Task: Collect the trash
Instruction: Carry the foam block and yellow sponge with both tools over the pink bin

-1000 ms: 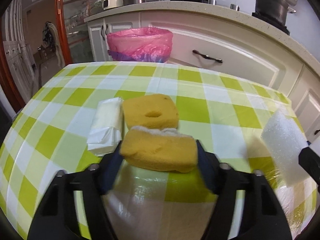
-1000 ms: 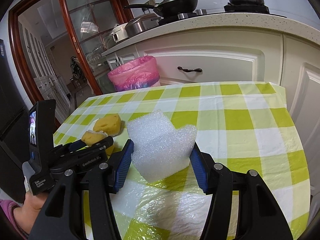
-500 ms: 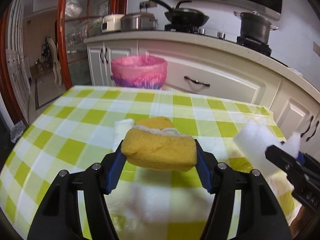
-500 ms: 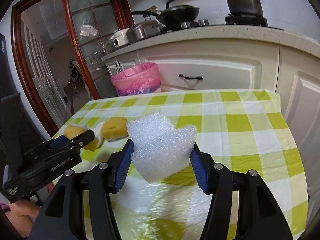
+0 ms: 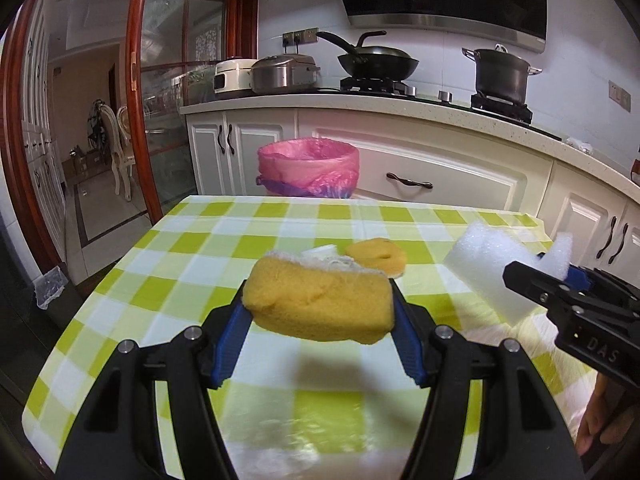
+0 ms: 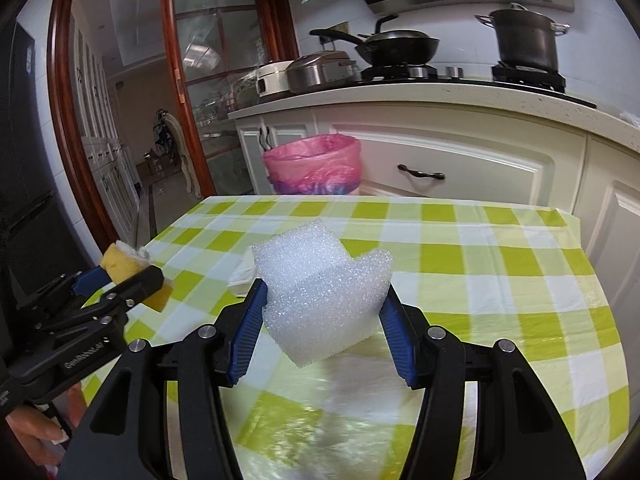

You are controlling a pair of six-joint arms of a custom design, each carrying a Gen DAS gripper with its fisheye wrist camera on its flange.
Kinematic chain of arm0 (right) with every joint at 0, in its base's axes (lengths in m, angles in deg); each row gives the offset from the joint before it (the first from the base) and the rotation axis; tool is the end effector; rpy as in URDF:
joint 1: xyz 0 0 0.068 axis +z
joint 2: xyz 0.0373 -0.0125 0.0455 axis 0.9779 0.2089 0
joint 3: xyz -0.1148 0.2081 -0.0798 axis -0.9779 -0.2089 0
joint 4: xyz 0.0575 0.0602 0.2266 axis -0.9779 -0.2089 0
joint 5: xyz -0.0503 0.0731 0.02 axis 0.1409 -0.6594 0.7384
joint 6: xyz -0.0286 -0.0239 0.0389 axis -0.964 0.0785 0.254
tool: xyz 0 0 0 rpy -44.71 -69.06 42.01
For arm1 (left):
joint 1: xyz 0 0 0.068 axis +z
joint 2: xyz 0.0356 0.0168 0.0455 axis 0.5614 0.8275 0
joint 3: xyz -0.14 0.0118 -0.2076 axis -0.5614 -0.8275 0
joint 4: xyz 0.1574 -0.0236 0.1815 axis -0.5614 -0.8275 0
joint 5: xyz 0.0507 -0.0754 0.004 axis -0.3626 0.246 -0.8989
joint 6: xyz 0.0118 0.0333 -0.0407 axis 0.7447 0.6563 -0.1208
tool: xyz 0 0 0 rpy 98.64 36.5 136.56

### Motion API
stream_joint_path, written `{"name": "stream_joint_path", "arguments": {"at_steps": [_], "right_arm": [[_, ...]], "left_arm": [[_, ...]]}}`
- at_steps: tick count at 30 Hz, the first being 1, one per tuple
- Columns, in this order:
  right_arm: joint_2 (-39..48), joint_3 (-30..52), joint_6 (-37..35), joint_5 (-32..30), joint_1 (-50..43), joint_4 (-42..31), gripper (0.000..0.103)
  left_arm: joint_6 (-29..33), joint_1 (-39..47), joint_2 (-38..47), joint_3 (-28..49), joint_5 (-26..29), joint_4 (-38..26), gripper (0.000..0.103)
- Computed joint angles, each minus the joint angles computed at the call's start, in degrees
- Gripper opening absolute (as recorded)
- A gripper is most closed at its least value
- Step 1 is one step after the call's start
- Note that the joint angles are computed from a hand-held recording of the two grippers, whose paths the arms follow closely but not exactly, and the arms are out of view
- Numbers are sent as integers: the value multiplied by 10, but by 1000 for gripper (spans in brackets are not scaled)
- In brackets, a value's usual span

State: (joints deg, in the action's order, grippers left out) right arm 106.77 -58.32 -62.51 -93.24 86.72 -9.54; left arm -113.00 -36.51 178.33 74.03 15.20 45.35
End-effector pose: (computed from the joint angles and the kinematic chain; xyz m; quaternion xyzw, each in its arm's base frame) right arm 0.1930 0.0452 0.0835 -0.2184 0.8511 0.2025 0.4324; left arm 0.1230 -0.2589 0.0486 -0.1295 0.8610 0.0661 0.4874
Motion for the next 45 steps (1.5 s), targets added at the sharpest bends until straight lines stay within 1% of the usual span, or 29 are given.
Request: {"name": "stream_joint_path", "arguments": {"at_steps": [3,5,8,11,17,20,23,26,28,29,31,36,39,41,44,45], "right_arm": [[-12,-7,18,40,54,6,54],[-15,-5,32,67,90,8,54],[-13,10,46,95,128,1,54],[-9,37,50,108,146,-17,54],[11,112,59,121,165,-50,54],[31,158,63,117,164,-65,54],[55,205,61,113,162,-80,54],[81,252,59,107,158,-96,54],[108,292,55,103,155,-108,54],[120,311,53,100,153,-114,54],[155,362,46,94,150,-131,54],[248,497,39,84,146,-173,54],[315,600,29,82,145,-214,54],[359,669,24,82,144,-242,54],[437,798,19,74,139,-302,54],[476,861,17,71,136,-326,54]], "left_arm": [[-19,-10,-30,-50,-2,15,62],[-20,-12,-51,-82,-3,35,62],[-12,-5,-72,-114,-5,61,62],[16,12,-107,-153,-7,104,62],[135,79,-166,-200,-4,207,62],[224,123,-190,-209,5,260,62],[295,159,-202,-210,15,302,62],[372,203,-207,-207,36,354,62],[420,237,-197,-195,55,388,62],[434,248,-192,-190,63,399,62],[477,287,-179,-174,94,432,62],[568,374,-135,-116,163,488,62],[617,425,-95,-60,206,502,62],[641,464,-66,-16,248,507,62],[665,512,-21,51,303,509,62],[675,525,-6,72,315,508,62]]}}
